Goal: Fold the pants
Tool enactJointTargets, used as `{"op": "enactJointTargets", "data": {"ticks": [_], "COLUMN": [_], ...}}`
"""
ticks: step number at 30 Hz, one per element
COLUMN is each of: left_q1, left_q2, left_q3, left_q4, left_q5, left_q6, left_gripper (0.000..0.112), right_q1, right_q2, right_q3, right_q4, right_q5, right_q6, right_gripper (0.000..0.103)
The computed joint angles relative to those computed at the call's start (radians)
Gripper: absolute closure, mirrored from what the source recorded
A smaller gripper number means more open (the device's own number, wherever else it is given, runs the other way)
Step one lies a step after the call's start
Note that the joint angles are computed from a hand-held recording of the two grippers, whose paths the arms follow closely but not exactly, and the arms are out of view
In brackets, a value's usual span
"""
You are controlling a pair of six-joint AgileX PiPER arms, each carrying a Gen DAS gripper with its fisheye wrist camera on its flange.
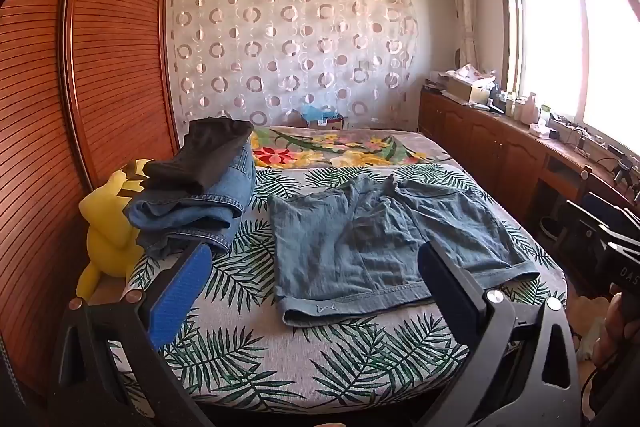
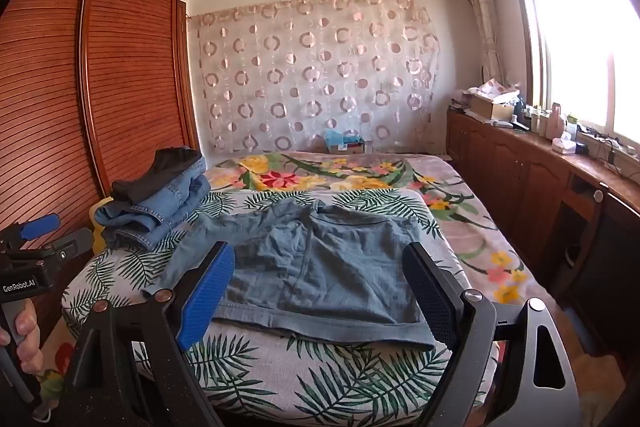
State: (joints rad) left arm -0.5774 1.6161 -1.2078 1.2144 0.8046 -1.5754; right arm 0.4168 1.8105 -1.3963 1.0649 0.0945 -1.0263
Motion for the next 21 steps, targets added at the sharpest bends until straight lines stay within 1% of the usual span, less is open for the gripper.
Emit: {"op": "enactJointTargets", "data": {"ticks": [5,6,8,10,21], "left_q1": [0.001,0.0,-0.001,-0.001,-0.001], "left_q2": [0.002,0.001,0.002,0.003,0.0], "left_q3": [-0.002,-0.002,-0.002,-0.001,0.002], "left_q4": [-0.002,-0.001,0.002,0.004,0.006], "left_q5": [-0.001,0.0,0.002,0.002,0.001], "left_q6": [0.003,0.002,-0.002,-0.004,-0.006], "left_gripper": [0.009,0.009,0.009,0.009,0.009], "right_q1": [-0.001,0.0,-0.001,-0.001,-0.001], "right_q2": [0.0,-0.002,-0.003,-0.001,-0.003], "right_q3": [0.0,0.003,0.004,0.001,0.003], "right_q4": [0.007,0.045,0.043,0.006,0.006], "right_q5": [0.003,-0.001,0.003,0.004,0.004], "right_q6": [-0.006,-0.043,-0.041,-0.003,-0.003], "right_gripper": [0.016,0.016,0.016,0.016,0.016]}}
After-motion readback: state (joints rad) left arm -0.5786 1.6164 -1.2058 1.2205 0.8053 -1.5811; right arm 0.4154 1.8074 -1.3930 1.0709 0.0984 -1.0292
